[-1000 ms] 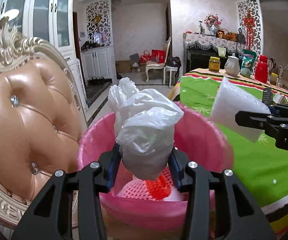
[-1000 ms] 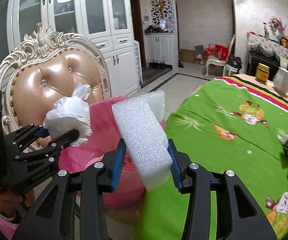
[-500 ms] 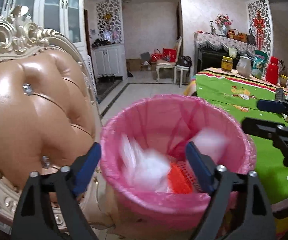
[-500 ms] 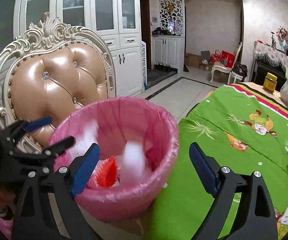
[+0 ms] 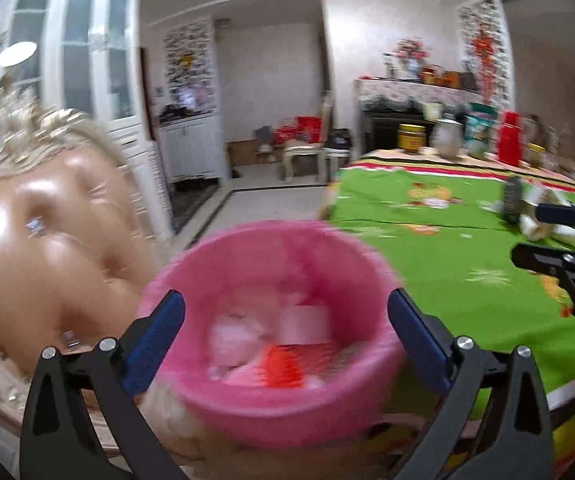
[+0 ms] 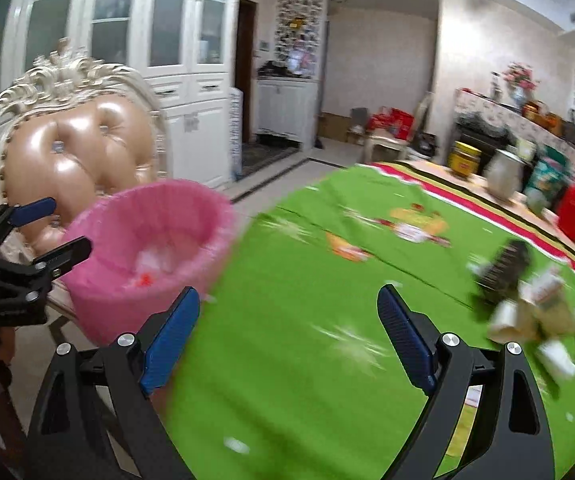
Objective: Collect trash
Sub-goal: 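Move both open tools back over the table toward the remaining trash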
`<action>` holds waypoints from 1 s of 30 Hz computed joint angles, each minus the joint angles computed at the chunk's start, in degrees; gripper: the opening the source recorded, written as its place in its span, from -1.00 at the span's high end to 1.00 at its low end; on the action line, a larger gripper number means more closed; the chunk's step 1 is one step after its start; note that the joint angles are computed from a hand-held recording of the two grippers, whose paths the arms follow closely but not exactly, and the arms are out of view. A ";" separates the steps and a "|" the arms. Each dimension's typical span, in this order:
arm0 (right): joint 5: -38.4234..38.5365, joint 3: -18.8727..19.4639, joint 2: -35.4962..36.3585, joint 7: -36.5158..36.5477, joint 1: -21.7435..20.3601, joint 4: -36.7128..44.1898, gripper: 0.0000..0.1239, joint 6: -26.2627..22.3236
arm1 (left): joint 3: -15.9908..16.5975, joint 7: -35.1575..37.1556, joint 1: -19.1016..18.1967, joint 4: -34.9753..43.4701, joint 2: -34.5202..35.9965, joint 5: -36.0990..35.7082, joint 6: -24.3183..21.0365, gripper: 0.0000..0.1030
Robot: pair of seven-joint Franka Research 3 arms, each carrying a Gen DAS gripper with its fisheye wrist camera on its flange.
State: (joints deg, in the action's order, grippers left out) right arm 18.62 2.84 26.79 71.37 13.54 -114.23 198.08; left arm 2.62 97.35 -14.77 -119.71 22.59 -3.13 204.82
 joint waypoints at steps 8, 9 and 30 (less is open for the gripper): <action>7.46 -8.44 -4.58 -1.69 -0.54 -8.41 -0.37 1.58 | -10.40 -6.65 1.29 10.90 4.92 12.04 -11.09 -0.91; 8.35 -9.17 -4.75 -2.17 -0.85 -8.96 -0.37 1.68 | -11.19 -7.37 0.71 13.25 6.34 12.86 -12.88 -0.91; -0.41 -3.91 7.54 -0.38 -22.35 8.62 -0.25 -17.46 | -15.92 -12.80 -6.42 42.94 23.90 20.66 -36.23 -0.91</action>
